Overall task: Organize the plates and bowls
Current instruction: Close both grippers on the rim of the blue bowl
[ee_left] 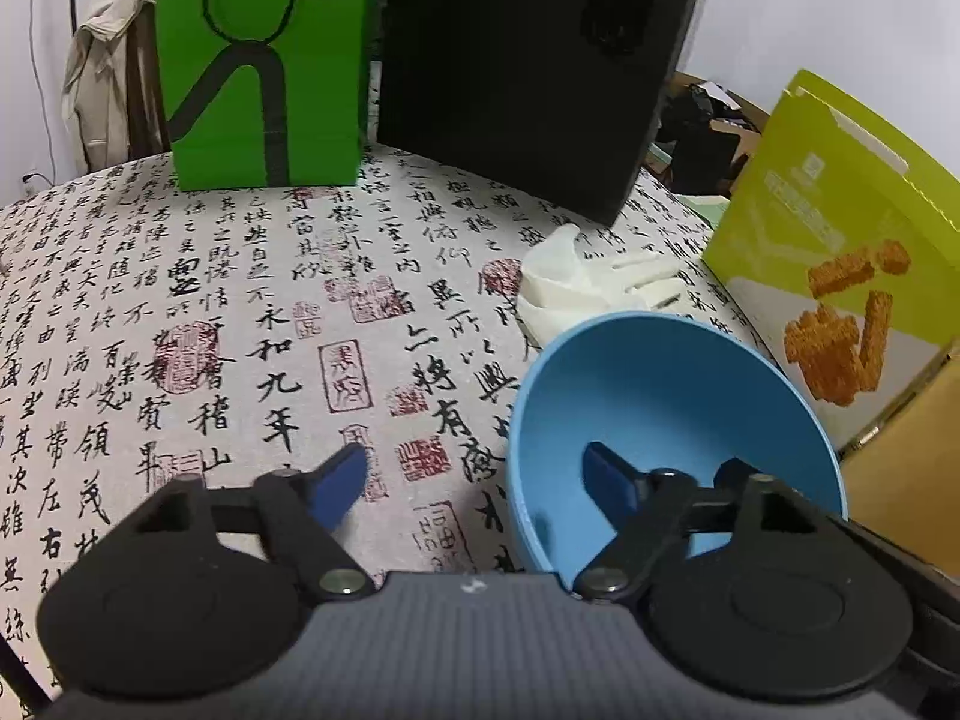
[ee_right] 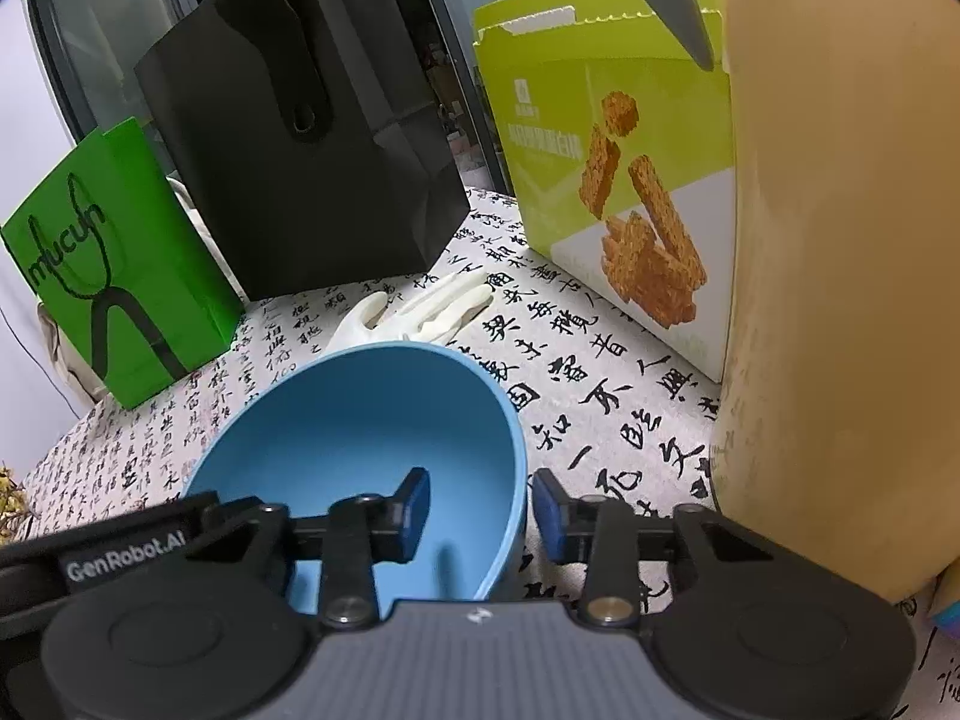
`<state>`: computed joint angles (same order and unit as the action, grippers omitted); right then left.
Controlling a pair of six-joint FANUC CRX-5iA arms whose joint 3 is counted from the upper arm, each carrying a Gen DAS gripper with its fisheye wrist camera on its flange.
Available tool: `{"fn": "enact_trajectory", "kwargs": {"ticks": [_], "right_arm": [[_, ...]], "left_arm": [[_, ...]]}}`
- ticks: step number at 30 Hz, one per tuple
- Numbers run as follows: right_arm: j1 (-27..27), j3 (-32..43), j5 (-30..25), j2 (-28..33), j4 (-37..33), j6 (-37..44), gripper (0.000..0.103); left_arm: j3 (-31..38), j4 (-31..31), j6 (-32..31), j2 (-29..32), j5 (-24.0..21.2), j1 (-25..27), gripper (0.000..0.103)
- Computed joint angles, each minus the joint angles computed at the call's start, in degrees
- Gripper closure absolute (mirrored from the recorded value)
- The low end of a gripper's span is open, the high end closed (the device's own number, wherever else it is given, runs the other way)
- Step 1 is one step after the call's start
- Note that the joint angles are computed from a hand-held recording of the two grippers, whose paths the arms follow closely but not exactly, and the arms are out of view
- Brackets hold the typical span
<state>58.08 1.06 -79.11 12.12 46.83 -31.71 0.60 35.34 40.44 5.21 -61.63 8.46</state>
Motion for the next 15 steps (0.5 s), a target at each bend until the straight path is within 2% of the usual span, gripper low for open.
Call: {"fn": "enact_trajectory", "kwargs": {"ticks": [3,5,7,10,15], "right_arm": [[0.03,0.36,-0.31,0.23,-0.28,0.17,0.076],[0.01,0.77,-0.74,0.5,-0.6,0.45,0.078],[-0.02,1.09,-1.08,0.74,-0.86,0.64,0.081],[-0.17,1.22,-1.03,0.83,-1.35,0.76,0.086],[-0.14,0.93,-0.59,0.8,-1.17,0.47,0.094]], "left_arm": [[-0.25,0.09,-0.72,0.0,-0.23,-0.13,0.039],[-0.12,0.06,-0.89,0.22,-0.72,-0.18,0.05],[0.25,0.0,-0.82,0.59,-1.49,-0.22,0.064],[0.26,-0.34,-1.0,0.69,-1.57,-0.34,0.078],[0.02,-0.86,-1.6,0.66,-1.52,-0.6,0.088]]}}
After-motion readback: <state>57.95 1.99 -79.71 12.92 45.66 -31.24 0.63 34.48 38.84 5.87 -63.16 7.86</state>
